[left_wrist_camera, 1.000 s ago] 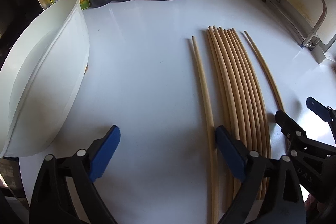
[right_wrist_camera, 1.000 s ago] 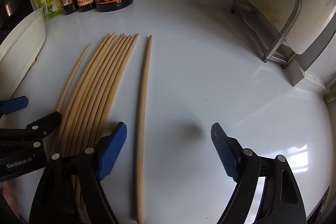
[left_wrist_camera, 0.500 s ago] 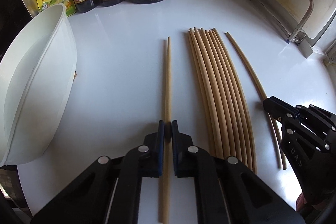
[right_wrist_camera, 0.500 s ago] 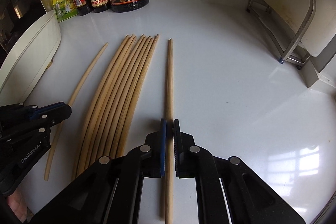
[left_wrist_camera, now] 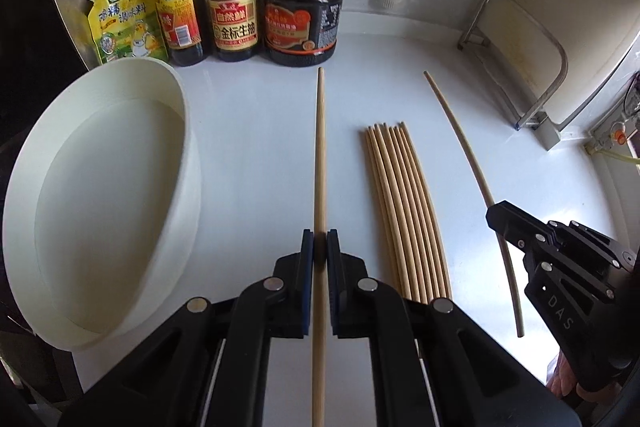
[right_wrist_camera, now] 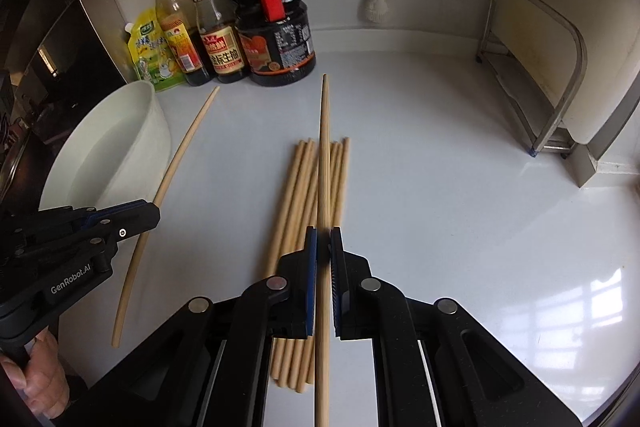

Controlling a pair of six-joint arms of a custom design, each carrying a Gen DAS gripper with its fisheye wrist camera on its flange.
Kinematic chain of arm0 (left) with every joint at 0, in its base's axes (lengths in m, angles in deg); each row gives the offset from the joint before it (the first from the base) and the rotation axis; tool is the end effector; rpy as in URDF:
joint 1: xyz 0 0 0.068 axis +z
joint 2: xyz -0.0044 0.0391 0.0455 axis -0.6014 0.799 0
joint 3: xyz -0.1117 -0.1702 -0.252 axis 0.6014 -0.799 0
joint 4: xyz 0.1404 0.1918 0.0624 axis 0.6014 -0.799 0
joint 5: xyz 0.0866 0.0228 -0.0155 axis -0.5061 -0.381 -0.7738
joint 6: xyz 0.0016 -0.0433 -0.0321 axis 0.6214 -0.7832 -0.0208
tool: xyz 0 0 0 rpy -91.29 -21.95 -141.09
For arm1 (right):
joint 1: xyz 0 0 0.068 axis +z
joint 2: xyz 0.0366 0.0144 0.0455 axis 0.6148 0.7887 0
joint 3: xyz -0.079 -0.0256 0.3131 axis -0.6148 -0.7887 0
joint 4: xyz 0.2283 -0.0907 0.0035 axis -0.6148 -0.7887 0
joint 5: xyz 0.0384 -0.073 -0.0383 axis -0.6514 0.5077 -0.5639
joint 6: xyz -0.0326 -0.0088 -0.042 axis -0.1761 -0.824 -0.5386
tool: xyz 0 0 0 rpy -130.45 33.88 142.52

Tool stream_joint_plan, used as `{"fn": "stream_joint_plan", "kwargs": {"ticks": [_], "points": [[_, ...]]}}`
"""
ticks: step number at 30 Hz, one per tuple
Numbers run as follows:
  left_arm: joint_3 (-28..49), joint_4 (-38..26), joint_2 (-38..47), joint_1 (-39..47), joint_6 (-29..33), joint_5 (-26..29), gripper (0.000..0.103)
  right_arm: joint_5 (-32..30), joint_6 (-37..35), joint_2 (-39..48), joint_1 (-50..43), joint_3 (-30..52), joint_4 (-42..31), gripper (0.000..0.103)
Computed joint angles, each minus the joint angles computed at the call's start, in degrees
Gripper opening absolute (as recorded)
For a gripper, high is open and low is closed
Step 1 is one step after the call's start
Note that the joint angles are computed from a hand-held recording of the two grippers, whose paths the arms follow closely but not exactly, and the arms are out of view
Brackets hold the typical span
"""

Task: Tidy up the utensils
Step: 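Carry the held chopsticks with both tools over the white basin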

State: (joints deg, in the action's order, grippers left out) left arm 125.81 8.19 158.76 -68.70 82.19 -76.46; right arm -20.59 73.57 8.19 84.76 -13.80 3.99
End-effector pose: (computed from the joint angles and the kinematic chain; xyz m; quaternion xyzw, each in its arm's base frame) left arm 0.3192 -0.2058 0.2486 0.3628 0.8993 -0.1401 0.2000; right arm 0.1959 0.1838 0.2440 0.2513 0.9261 -0.0040 0.2813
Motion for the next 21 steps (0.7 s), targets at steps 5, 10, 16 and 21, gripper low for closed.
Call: {"fn": "stream_joint_plan", "kwargs": {"ticks": [5, 10, 16, 21], "points": [[6.09, -3.03, 0.60, 6.09, 3.56, 1.43, 0.007, 0.20, -4.53, 5.47, -0.78, 11.13, -0.41, 0.006], [13.41, -5.80, 4.25, 13.00, 6.87, 0.98, 0.007, -2.79, -11.62, 14.30, -3.14, 23.95, 2.05, 0.006], [23.42, -8.23, 11.68, 20.26, 10.11, 0.12, 0.007, -7.98, -18.74, 27.41, -5.58, 42.13, 0.68, 0.006], [32.94, -12.96, 19.20, 23.37, 11.57, 0.13, 0.007, -13.16, -21.65, 37.93, -7.36, 57.40, -4.10, 0.006]]}}
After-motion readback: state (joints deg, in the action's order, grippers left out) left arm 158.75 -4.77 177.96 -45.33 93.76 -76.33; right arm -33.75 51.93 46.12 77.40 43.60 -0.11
